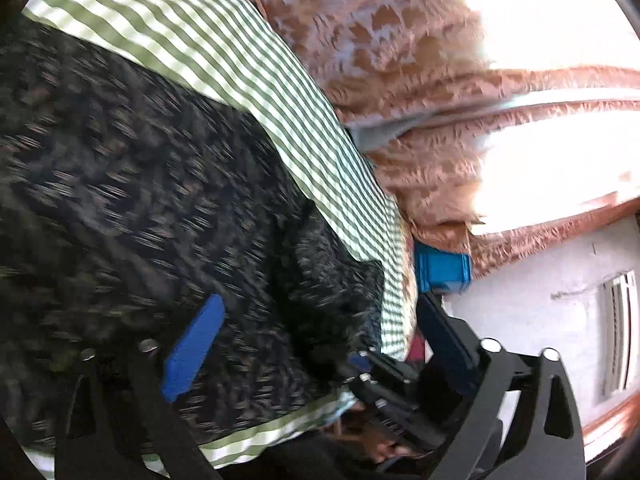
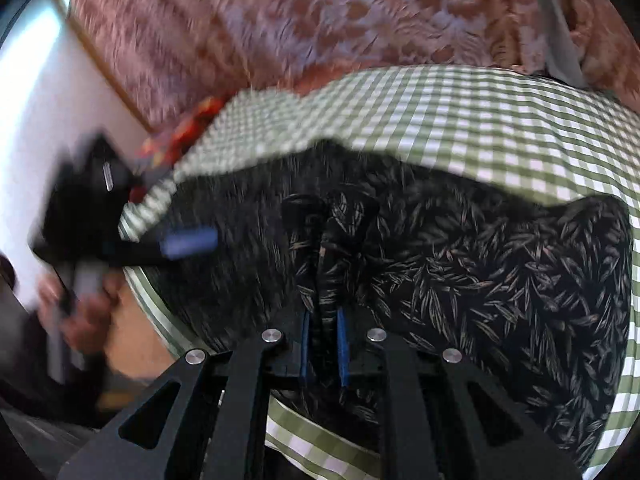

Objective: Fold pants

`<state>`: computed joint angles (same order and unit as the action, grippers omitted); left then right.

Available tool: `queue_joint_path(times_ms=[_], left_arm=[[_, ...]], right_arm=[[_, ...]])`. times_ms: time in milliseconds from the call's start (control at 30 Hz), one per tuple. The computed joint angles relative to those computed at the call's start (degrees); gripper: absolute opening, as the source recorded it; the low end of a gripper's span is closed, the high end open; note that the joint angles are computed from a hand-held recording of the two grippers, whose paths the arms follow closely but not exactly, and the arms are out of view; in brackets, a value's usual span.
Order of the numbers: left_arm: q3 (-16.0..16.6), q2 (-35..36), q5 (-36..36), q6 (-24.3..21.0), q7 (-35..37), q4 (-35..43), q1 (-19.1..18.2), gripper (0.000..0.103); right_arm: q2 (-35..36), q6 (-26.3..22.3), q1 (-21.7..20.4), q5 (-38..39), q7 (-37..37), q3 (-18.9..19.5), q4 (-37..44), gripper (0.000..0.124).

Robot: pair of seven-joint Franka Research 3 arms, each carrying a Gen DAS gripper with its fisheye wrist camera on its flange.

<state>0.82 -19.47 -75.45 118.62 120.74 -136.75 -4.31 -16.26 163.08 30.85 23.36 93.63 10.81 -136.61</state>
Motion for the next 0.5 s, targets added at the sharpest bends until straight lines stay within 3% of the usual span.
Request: queue_joint_path(times_ms=[100, 200, 233, 333, 400, 433, 467, 500], left_arm=[[-1.78, 1.63, 1.47, 0.46, -0.52, 1.75, -1.33, 0.087], [-3.54, 3.77, 4.04, 1.84, -2.29, 3.52, -2.46, 0.087], [-4.03, 4.27, 4.94, 2.52, -2.76, 3.88, -2.78, 0.083], [-5.21, 6.31, 9.00, 3.86, -4.95, 5.33, -3.64, 0.066], [-5.67, 6.68, 10.73, 4.68, -5.48, 5.63, -4.08, 0.055], [-5.96, 6.88, 11.81, 4.91, -5.66, 5.92, -4.40, 0.042], [-6.23, 6.71, 12.44, 5.65, -5.16, 5.85, -4.76, 0.022], [-6.52, 6.55, 13.02, 6.93, -4.65, 5.81, -5.12, 0.013]], right_arm=[[-0.72, 0.54, -0.38, -2.15, -0.05, 0.80, -1.88, 0.014], [-1.80, 1.02, 4.89, 6.71, -7.62, -4.16, -3.50, 0.031], [-2.38, 0.90, 5.78, 8.83, -9.32, -4.64, -3.68, 0.031], [-4.89, -0.93, 6.84, 14.46, -13.42, -6.18, -4.84, 0.032], [-9.45, -1.85, 3.66, 12.94, -10.65, -4.40, -7.48, 0.032], [-11.63, -2.23, 2.86, 12.73, -9.65, -4.15, -8.79, 0.032], [-14.75, -3.04, 1.89, 12.69, -8.61, -4.52, -10.65, 0.032], [-17.39, -4.13, 1.20, 12.59, -7.87, -4.97, -12.15, 0.034]])
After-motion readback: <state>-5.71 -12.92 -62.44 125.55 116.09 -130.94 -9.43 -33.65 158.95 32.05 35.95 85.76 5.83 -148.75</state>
